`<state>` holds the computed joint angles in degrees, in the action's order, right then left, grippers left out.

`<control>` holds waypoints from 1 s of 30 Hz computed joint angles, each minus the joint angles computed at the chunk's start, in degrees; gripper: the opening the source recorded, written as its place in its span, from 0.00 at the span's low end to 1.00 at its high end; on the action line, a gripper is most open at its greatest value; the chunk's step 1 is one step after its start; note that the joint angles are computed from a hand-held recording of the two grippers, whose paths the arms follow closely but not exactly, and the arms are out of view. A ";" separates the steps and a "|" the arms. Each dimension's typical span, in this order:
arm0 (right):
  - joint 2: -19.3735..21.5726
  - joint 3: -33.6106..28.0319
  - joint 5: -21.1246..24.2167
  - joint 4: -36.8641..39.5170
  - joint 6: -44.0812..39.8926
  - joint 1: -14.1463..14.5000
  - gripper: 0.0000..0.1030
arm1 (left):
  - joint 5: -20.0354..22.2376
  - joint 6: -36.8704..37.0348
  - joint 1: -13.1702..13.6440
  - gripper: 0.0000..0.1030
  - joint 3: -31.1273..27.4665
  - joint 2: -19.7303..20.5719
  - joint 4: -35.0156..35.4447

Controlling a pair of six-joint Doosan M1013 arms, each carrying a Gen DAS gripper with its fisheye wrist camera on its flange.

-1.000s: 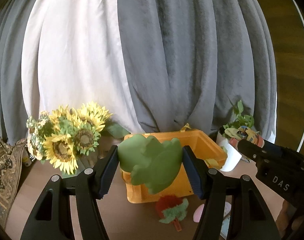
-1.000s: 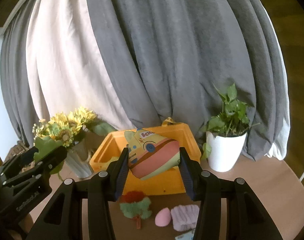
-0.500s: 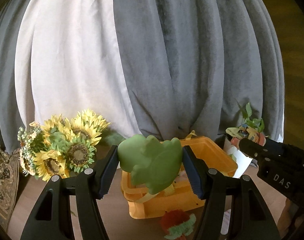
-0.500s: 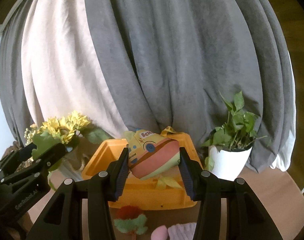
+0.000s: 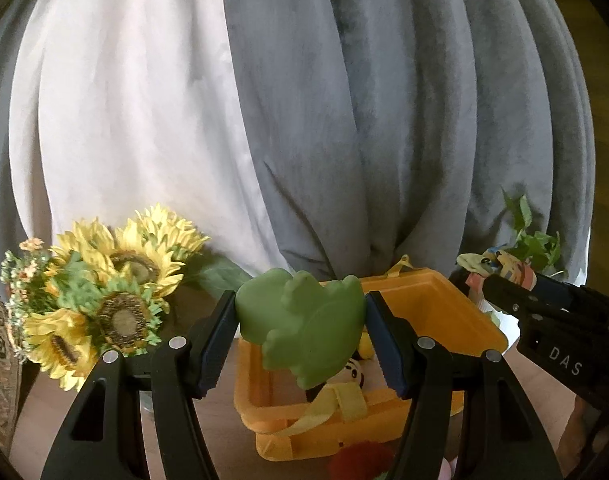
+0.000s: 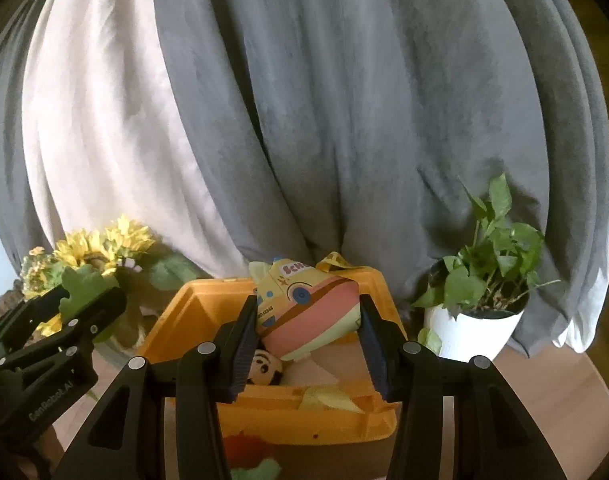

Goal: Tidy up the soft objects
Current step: 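Open the left tool releasing the sponge into the crate while the right tool lowers the pouch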

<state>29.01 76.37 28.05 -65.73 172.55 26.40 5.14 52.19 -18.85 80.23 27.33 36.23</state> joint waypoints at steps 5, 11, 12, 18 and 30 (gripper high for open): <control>1.78 -2.43 0.94 2.92 -3.08 -0.75 0.47 | 1.80 13.51 0.15 0.61 -2.82 2.21 -14.03; 3.97 -5.43 2.34 7.43 -8.38 -1.45 0.47 | 5.48 28.17 0.58 0.61 -6.46 4.87 -29.09; 4.38 -6.00 2.73 8.51 -9.65 -1.54 0.47 | 6.50 30.52 0.70 0.61 -7.34 5.46 -31.42; 6.16 -8.49 4.16 15.07 -16.45 -2.01 0.47 | 10.67 35.17 0.73 0.61 -10.71 7.88 -35.28; 8.04 -10.98 6.32 27.35 -26.37 -3.28 0.57 | 16.29 41.27 0.73 0.71 -14.15 10.20 -41.01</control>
<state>37.05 65.39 34.37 -38.38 146.19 23.12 21.42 93.46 -18.12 66.08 37.53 -4.79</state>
